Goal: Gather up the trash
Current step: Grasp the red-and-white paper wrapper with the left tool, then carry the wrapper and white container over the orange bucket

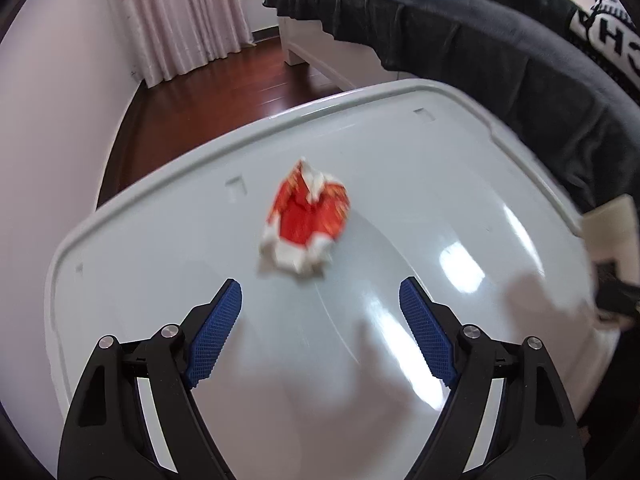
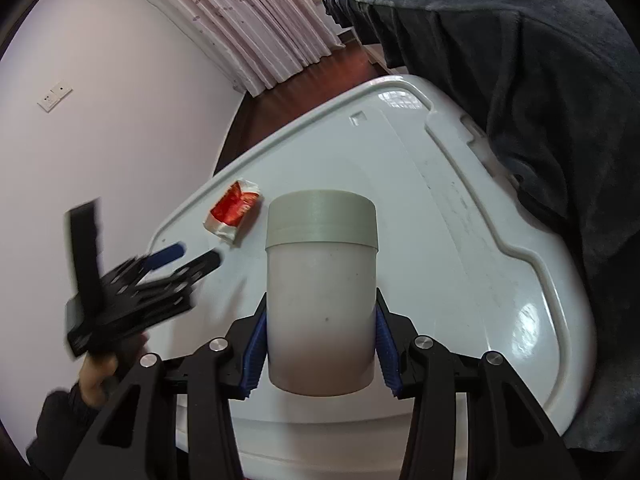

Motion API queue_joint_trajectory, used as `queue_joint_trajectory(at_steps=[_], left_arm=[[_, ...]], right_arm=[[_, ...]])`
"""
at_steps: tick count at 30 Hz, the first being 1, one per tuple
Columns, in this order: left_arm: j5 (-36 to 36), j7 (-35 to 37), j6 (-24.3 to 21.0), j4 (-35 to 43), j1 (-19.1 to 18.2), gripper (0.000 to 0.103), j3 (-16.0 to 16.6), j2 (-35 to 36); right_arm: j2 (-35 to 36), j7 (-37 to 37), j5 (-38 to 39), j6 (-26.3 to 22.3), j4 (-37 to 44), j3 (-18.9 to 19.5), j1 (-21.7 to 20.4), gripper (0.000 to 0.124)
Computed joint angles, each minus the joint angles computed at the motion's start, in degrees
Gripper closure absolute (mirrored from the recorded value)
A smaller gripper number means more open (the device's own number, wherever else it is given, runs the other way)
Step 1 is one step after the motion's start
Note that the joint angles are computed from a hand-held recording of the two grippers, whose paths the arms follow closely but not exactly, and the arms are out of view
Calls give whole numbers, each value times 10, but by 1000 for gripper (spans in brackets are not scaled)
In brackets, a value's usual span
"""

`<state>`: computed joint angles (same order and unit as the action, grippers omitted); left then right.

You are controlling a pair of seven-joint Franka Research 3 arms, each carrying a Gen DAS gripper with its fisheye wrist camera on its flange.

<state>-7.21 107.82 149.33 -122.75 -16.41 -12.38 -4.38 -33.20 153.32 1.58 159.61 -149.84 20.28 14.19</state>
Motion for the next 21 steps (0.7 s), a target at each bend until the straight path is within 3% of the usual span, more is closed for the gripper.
queue_joint_trajectory(at_steps=[3,11,12,14,21], left_arm=[[-13,14,-16,54,3,24,-3,52],[99,-67,5,101,5,24,-19,125],[91,-65,20,90,11,27,-23,120],[50,-47,35,81,22,55,-32,115],[36,-76,58,52,26,65,-31,89]], right_arm=[[8,-2,-14,-4,12,7,-8,78],[14,-23,-1,-1,8,-11,14,78],[14,-25,2,-1,7,-12,17,78],[15,-30,7,-2,8,-15,22,78],[27,-47,13,2,16,-18,25,78]])
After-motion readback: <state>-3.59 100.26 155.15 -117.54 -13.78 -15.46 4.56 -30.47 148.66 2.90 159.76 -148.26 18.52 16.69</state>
